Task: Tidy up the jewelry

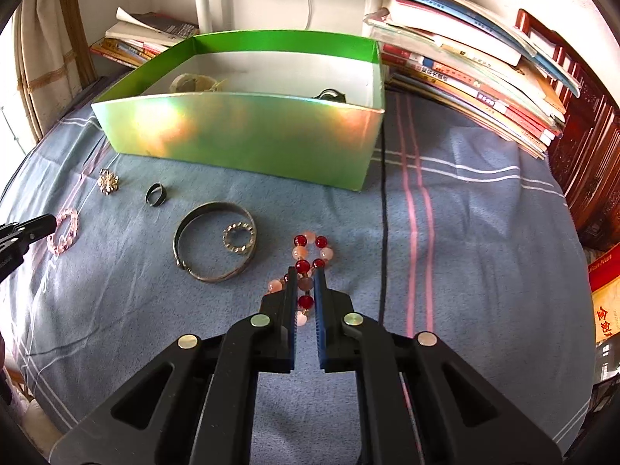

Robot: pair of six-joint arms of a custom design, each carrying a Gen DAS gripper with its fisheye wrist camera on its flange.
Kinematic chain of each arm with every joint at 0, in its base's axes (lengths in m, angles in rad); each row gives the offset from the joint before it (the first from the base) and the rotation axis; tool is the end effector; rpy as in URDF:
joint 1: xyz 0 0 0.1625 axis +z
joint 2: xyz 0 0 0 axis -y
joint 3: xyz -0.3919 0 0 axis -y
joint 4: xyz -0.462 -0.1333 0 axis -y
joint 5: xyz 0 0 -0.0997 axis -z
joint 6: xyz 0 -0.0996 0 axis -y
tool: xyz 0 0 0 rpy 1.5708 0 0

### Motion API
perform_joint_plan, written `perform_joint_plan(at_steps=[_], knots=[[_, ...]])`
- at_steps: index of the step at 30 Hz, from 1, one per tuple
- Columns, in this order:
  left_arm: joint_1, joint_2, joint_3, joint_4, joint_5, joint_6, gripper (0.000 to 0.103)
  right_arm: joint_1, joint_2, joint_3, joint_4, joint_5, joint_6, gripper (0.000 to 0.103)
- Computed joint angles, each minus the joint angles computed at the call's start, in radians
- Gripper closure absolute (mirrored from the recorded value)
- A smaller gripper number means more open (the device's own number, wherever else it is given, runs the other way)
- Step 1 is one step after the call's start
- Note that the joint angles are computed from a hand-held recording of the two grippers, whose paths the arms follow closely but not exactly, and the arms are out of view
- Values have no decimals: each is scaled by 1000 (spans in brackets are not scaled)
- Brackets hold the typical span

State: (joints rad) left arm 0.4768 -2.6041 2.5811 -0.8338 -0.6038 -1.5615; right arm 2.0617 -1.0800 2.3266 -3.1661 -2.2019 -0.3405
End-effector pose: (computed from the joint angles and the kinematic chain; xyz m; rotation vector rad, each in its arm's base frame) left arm -0.0465 -0.2663 0.2657 -0.0861 2.1316 -0.8790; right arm 0.2793 -0.3644 0.0287 0.8762 -2.3401 0.4994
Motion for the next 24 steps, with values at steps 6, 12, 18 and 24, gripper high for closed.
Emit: perform_joint_plan(at_steps=[6, 12, 18, 24], knots=[[-21, -18, -38, 143, -4, -128, 102, -12, -8, 5, -9, 8, 0, 94], [22, -6, -21, 51, -1, -66, 92, -19, -12, 7, -4, 22, 5, 94], [66, 9, 10, -42, 26, 2, 70, -8, 1, -4, 9, 4, 13, 94], [65, 0, 32, -77, 33, 53, 71, -2, 28, -27, 35, -7, 26, 94]])
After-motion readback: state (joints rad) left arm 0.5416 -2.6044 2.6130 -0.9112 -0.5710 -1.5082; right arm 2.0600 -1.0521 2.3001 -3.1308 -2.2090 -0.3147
